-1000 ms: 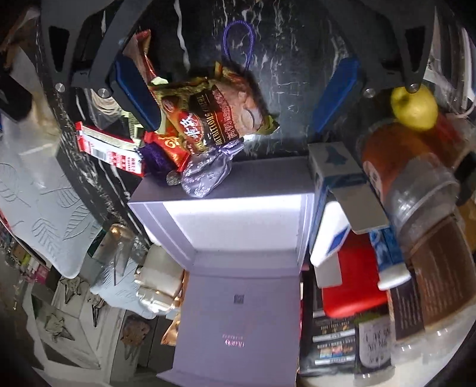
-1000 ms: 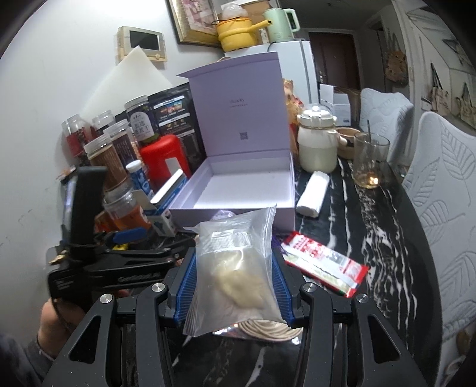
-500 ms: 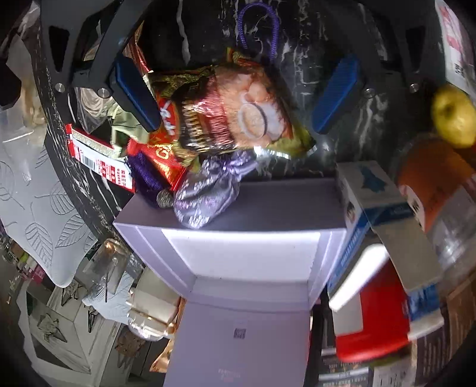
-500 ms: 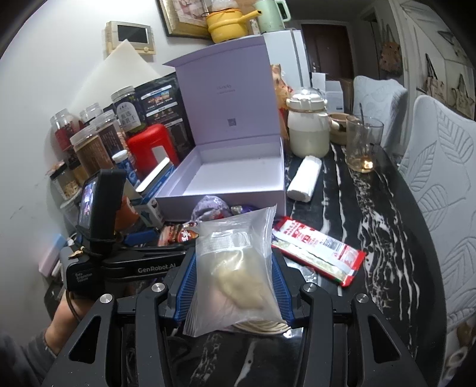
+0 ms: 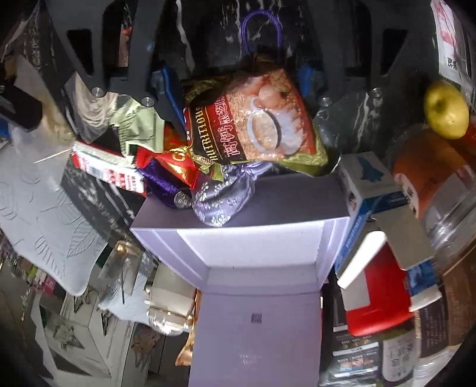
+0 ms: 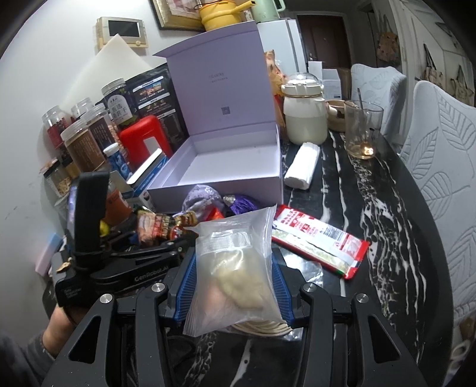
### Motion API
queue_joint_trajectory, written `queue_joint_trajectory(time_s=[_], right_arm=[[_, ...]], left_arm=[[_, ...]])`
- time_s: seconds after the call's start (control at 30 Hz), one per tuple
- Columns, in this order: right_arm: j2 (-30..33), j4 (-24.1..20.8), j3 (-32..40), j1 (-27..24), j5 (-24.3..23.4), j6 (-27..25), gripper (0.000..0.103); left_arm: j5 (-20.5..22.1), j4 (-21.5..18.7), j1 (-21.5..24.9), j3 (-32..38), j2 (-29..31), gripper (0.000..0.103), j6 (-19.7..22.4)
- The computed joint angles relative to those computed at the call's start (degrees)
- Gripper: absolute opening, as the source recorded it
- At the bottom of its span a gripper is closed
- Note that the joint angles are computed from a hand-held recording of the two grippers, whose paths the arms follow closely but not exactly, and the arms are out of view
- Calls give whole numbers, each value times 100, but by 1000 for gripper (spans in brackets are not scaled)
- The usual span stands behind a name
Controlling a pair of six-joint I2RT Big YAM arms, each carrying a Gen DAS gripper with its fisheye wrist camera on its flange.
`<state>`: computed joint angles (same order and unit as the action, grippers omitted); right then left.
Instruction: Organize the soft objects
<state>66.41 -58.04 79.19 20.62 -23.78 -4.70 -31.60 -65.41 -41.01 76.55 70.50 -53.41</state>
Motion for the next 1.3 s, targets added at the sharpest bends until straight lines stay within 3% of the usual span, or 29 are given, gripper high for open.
queue_joint_trajectory(time_s=[0.1, 0.33, 0.57, 0.73, 0.93, 1.3], right_arm=[[-40, 4, -30, -9, -3, 30, 47], [-153, 18, -85, 3, -14, 96, 47], [-356, 23, -147, 25, -58, 109, 47], [-489, 31, -125, 77, -79, 83, 47], [-552, 67, 37, 186, -93, 5, 47], [-142, 259, 802, 356, -162, 0, 47]], left_arm=[[-106, 62, -82, -60, -190, 60, -53], [-571, -233, -444, 93, -470, 60, -177], [-1158, -973, -908, 551, -521, 60, -371], [-1457, -1223, -1138, 789, -551, 60, -374], [-1612, -1106, -1192, 960, -580, 60, -55], [-1543, -386, -703, 1477, -402, 60, 1164]])
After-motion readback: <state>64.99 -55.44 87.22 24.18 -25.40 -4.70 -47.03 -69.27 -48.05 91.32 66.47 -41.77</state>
